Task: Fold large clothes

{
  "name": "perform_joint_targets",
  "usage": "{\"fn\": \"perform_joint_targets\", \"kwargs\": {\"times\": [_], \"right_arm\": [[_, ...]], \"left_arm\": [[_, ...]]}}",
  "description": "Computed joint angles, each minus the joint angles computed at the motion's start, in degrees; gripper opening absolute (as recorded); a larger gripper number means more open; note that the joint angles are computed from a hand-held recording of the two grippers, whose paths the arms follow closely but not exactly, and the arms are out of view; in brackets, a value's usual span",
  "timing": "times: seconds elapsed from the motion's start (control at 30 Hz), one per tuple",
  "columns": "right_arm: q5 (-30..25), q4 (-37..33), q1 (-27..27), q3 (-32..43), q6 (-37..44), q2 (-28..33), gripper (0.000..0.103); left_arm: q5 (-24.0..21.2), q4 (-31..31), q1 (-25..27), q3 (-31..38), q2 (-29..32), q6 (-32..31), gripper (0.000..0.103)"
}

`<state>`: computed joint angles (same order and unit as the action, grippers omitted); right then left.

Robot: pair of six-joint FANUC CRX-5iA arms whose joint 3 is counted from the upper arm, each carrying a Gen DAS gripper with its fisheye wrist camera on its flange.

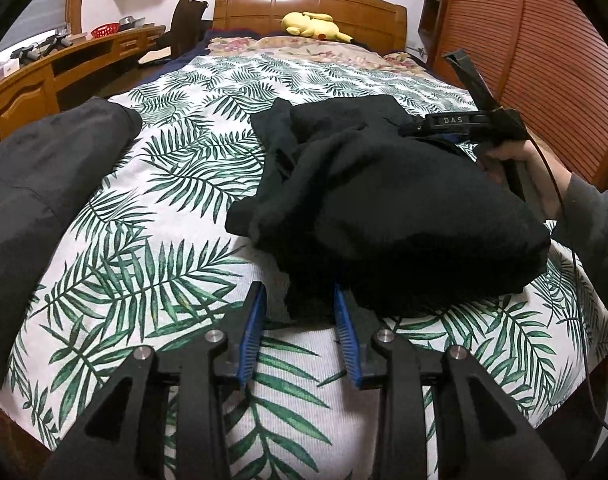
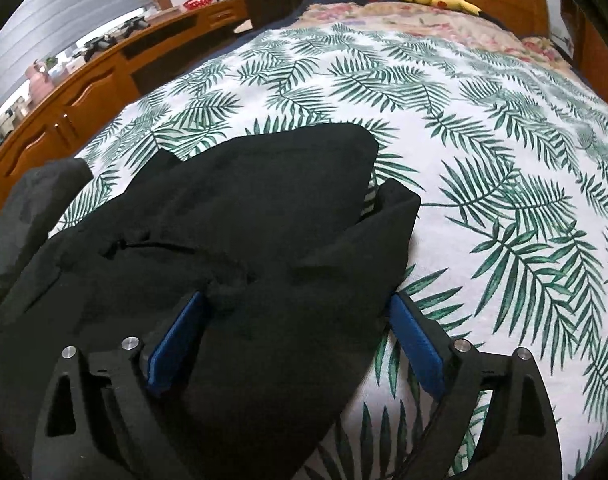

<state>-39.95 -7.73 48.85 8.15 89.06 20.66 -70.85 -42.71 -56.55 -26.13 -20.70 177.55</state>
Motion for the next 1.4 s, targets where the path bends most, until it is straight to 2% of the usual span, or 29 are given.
{"fn": "perform_joint_targets", "kwargs": {"times": [0.3,0.7,0.93,1.03,1.1,1.13,1.17,1.23,1.27,1.4], "right_arm": [[-4.5,-9.6,-3.3,4.1,3.8,2.0,0.098],[-4.4,-10.3,-3.2,3.6,4.2,1.6,0.097],[-5.0,-12.1,-3.7,3.9,5.5,1.5,0.091],[-5.6,-13.9,-4.2,4.2,6.9,1.4,0.084],[-6.1,-15.6,-4.6,4.3,8.4,1.1,0.077],[-6.0,-16.3,-4.7,4.2,9.1,0.9,0.071],[-5.7,-16.5,-4.7,3.8,9.5,0.4,0.065],[-4.7,-15.7,-4.4,2.8,9.5,-0.6,0.055],[-4.1,-15.2,-4.1,2.2,9.4,-1.1,0.049],[-1.0,-11.1,-2.4,-0.6,7.2,-3.7,0.037]], "left_arm": [[2.5,0.5,1.0,-1.7,-2.0,1.5,0.033],[3.9,0.8,1.9,-2.4,-2.8,2.3,0.034],[6.0,0.7,2.4,-3.4,-4.0,3.2,0.034],[7.0,0.8,2.7,-3.4,-3.6,2.3,0.033],[7.5,0.4,2.7,-3.3,-3.3,1.8,0.025],[8.8,0.6,3.0,-3.8,-3.9,1.2,0.018],[8.4,0.3,2.7,-3.6,-3.7,1.4,0.011],[7.9,-0.4,2.3,-3.3,-3.8,1.1,0.006],[7.5,-1.1,1.7,-3.2,-4.1,1.6,0.005],[4.1,-4.1,-1.4,-2.2,-4.7,3.9,0.004]]}}
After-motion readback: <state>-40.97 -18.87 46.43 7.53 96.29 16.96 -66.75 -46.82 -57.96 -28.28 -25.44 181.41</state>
